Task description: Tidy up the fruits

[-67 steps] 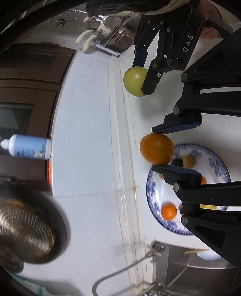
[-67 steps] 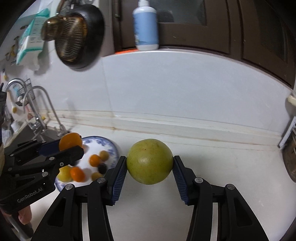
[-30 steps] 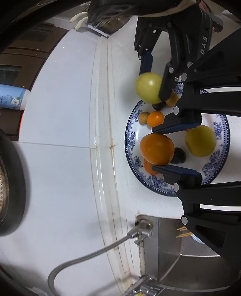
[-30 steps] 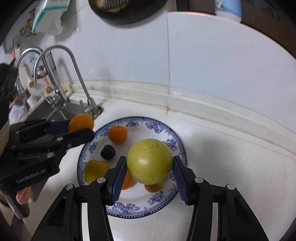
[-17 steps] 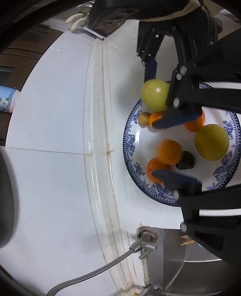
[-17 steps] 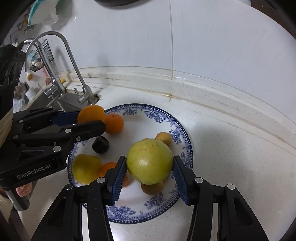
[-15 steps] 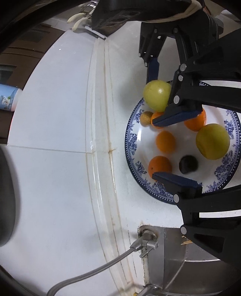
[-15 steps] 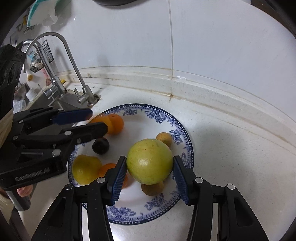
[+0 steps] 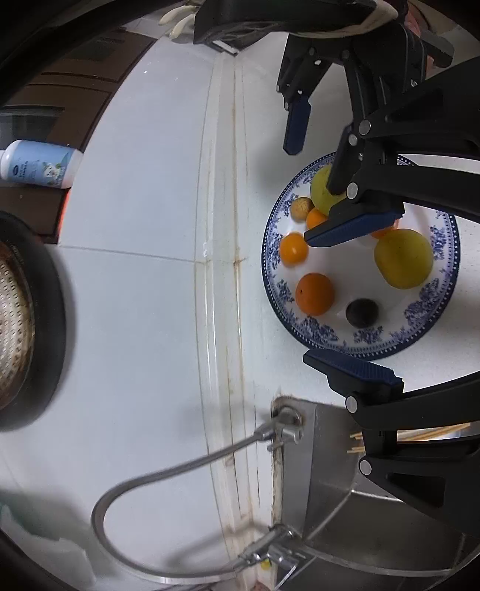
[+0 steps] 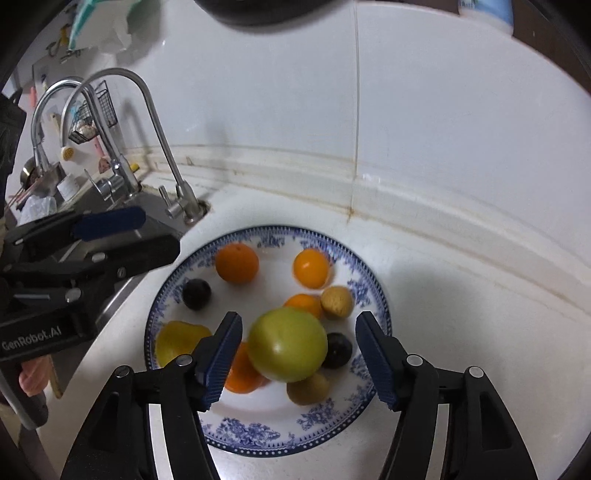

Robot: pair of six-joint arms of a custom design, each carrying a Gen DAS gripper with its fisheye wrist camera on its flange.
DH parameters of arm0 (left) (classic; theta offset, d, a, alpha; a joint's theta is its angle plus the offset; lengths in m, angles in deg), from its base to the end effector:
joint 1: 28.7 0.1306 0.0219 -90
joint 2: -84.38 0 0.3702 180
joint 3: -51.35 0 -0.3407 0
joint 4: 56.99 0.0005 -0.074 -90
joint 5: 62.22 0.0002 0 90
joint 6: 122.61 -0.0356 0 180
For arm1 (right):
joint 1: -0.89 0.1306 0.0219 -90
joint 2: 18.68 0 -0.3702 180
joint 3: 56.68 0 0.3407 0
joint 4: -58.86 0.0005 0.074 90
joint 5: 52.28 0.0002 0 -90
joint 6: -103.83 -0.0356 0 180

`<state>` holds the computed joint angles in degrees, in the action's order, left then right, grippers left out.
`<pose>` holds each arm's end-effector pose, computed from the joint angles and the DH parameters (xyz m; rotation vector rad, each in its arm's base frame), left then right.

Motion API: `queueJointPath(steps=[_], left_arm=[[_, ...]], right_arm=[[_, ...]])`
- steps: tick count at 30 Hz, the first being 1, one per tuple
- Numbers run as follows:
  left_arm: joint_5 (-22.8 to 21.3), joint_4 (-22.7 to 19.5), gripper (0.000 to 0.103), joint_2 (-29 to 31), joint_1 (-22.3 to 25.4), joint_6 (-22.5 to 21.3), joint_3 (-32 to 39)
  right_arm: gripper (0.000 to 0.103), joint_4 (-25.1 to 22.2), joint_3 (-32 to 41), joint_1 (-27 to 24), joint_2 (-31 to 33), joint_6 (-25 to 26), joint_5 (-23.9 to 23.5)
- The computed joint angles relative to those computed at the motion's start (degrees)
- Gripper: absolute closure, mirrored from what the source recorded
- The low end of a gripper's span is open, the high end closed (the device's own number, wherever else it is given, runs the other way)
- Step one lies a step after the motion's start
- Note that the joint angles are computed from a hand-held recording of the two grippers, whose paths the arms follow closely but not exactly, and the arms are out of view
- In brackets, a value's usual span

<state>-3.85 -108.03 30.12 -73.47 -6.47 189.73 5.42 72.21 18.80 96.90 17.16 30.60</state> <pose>0.4758 -0.4464 0.4407 0.0564 2.1291 -0.1048 0.5666 0.1872 0.4723 -0.4847 2.2275 0.2751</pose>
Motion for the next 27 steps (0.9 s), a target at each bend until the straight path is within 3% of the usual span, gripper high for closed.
queueJointPath(steps=[17,27], left_arm=[[-8.5,4.7,0.04,-7.2,-7.0,1.9,-9.5],[-16.6,5.9,0.035,-9.6,-13.0,1.1,-12.1]], right_arm=[[0.038,11.2,-19.0,0.3,-16.3,-3.2,8.9],[0.03,14.7,-31.0,0.4,-27.8,-7.8,13.2]])
